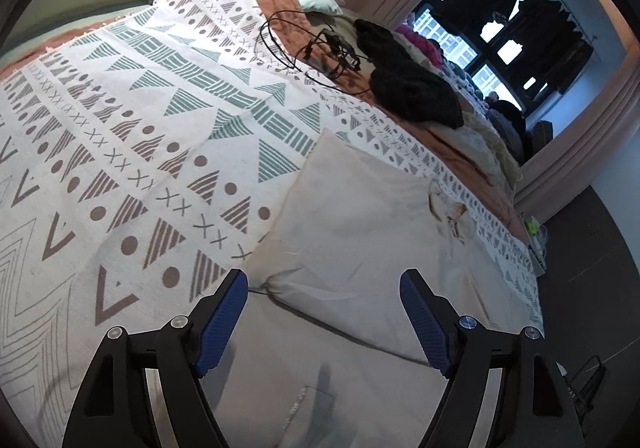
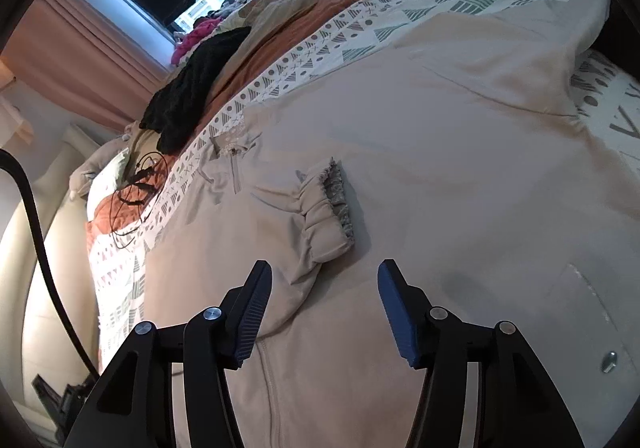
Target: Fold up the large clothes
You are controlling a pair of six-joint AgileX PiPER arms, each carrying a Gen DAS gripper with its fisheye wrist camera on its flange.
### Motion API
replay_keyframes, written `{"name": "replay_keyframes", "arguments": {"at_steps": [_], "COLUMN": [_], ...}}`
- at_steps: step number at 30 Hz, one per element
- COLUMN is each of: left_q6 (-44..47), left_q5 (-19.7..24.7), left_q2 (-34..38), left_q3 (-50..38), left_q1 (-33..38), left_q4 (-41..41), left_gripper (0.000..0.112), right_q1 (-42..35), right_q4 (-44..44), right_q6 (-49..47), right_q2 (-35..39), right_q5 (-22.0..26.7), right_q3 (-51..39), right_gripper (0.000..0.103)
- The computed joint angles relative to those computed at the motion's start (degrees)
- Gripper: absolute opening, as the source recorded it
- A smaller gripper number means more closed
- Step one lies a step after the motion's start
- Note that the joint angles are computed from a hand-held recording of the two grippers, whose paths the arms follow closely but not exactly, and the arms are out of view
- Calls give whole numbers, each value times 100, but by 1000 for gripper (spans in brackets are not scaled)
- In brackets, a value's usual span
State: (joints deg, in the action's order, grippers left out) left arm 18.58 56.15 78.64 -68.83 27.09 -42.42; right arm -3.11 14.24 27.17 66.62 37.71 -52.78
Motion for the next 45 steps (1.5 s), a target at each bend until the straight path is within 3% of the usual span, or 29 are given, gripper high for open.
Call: {"name": "replay_keyframes", "arguments": {"at_steps": [6,9,13,18,22,25,29,35,45], "left_q6": [-162,-157,-434,-1376,-2231,-3097,-3956,-4528,-4499], "left_q5": [638,727,783,294,-217,-677,-864,-720,-74], "left_q2": [-308,-593,-833,-1025,-1013,-918,-442,509,2377], "left_q3": [-229,-381,-496,-274,-144,-153,-439,-1308,-2832], "left_q1": [-105,-241,-460,-1259,-2426,-3661,-4908,-6032,-6631], "left_q4": [-441,-390,-183,527,1302,2415,3442,4434,4636], "left_gripper": [79,79,79,79,79,79,79,75,55], "right_q1": [-83,-219,-1151,-2450,-4043,-4950,-5554,-5905,-5908], "right_q4": [-631,-893,-42,664,1947,2845,3343,3804,4005], "right_q6": [500,514,-357,-1948,-3673,-4737,-5422,-5985,-6390], "right_q2": [-665,-887,-1138,-1249,-1013,-750,-246,624,1753], "right_q5": [734,931,986,1082,1485,1732,1846,1835,1666], "right_q3": [-336,-489,-352,-179,-160,-74,-118,-569,-1299], "right_gripper": [57,69,69,69,69,69,69,69,69]}}
